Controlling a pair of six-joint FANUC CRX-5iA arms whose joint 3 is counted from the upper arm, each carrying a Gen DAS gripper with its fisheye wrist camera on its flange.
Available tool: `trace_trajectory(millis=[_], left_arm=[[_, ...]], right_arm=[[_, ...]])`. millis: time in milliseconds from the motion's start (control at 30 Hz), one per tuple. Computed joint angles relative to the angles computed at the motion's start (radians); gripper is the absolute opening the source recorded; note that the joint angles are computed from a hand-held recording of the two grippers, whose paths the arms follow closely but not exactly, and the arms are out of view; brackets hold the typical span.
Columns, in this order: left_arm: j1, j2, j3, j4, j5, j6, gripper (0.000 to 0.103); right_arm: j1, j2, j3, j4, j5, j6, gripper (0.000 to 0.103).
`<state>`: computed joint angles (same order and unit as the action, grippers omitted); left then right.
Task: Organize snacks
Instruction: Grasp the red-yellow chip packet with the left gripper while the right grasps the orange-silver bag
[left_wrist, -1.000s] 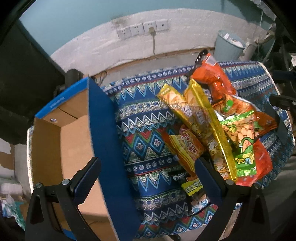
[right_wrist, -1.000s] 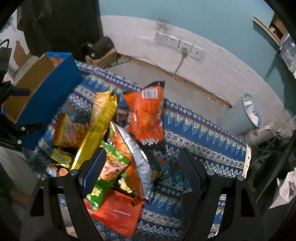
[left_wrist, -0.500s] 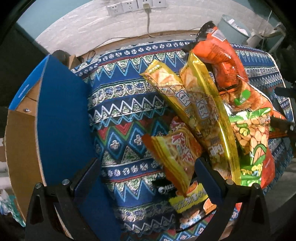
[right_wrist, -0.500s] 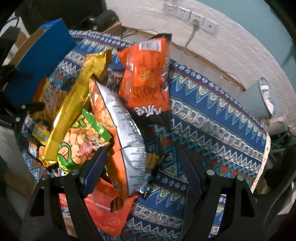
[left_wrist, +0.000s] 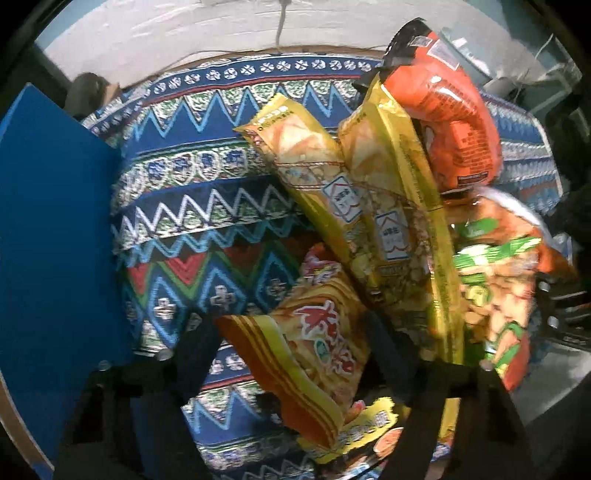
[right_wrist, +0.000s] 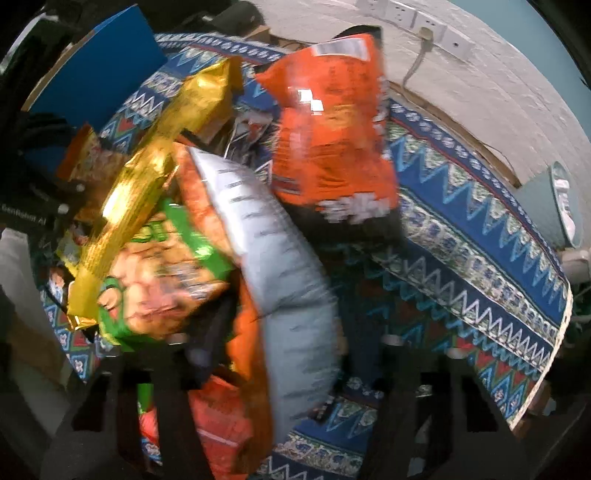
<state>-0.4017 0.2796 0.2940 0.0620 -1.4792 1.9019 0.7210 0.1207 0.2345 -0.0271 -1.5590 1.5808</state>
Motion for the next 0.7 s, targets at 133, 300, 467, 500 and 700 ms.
trace_trajectory(millis=[133, 300, 467, 500, 700], left_arm=[[-0.001, -0.018, -0.038, 0.022, 0.038, -0.025, 0.057], [-0.004, -0.036, -0.034, 0.014, 0.033, -0.028, 0.046], [-0.021, -0.048, -0.013, -0.018, 0.025, -0.018, 0.036], [-0.028, -0.051, -0.009, -0.026, 0.024, -0.018, 0.036], [-0.064, -0.085, 0.051, -0.097, -0.033, -0.011, 0.033]], right_arm=[[0.009, -0.004, -0.01, 0.013, 0.021, 0.005, 0.045], [0.002, -0.022, 0.001, 0.017, 0.017, -0.016, 0.04], [0.018, -0.042, 0.003, 0.038, 0.015, -0.055, 0.039], [0.026, -0.048, 0.0, 0.049, 0.017, -0.065, 0.039], [0.045, -0.077, -0.004, 0.101, 0.026, -0.126, 0.039]])
